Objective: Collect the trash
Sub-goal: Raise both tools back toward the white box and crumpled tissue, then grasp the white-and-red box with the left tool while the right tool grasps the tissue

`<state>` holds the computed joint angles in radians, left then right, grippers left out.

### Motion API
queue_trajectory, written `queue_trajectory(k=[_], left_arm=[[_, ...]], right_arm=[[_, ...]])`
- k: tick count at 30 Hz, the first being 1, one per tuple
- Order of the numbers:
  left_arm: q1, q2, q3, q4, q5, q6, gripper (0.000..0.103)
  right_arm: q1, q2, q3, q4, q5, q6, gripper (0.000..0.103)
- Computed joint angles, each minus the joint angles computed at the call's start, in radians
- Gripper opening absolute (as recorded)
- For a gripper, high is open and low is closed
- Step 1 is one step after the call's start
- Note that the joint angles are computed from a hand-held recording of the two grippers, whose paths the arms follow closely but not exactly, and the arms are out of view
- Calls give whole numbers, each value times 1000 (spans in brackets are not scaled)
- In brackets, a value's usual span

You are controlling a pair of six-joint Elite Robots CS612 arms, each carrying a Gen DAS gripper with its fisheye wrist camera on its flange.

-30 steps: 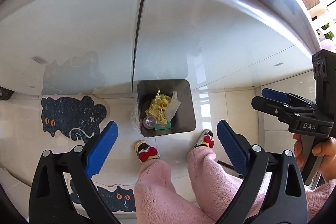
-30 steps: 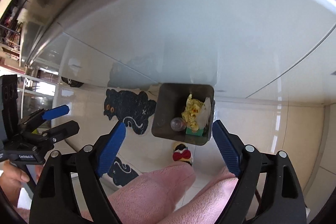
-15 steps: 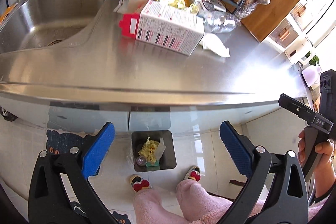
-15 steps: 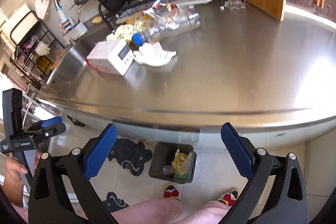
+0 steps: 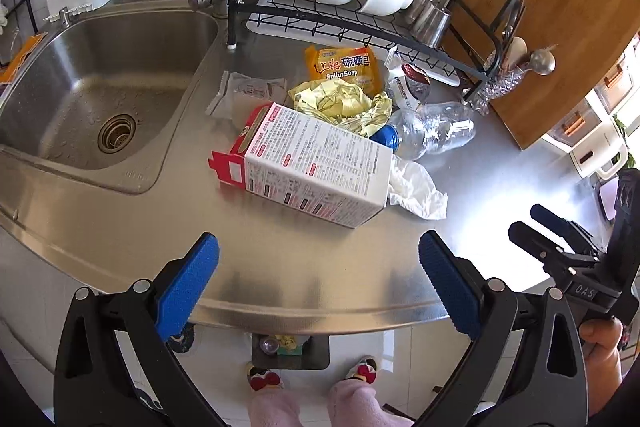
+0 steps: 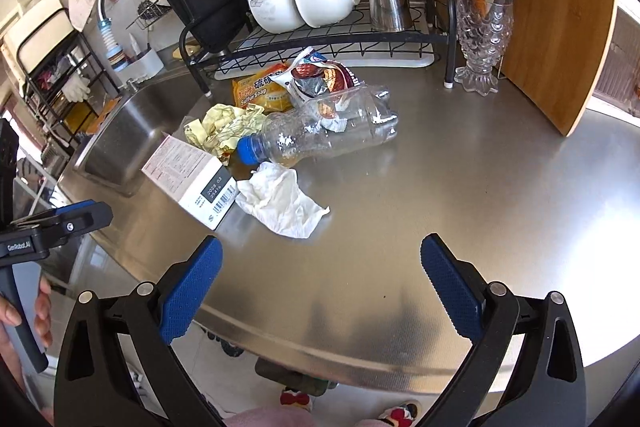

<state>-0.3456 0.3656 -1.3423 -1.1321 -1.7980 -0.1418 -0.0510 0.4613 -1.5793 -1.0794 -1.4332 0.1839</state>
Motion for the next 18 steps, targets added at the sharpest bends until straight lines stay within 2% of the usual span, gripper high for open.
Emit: queue_trajectory(k=[3,8,18], left_arm=[[-5,-14,41,-13,18,-51,95],[-20,-40,107,-32,93,-124,95],[-41,-88,233,-73,156,-220,95]], right_arm=[[-3,-3,28,3,22,-33,100],[-2,-5,69,-4,57,-106,98],[5,-20,146,-22,93,-227,86]])
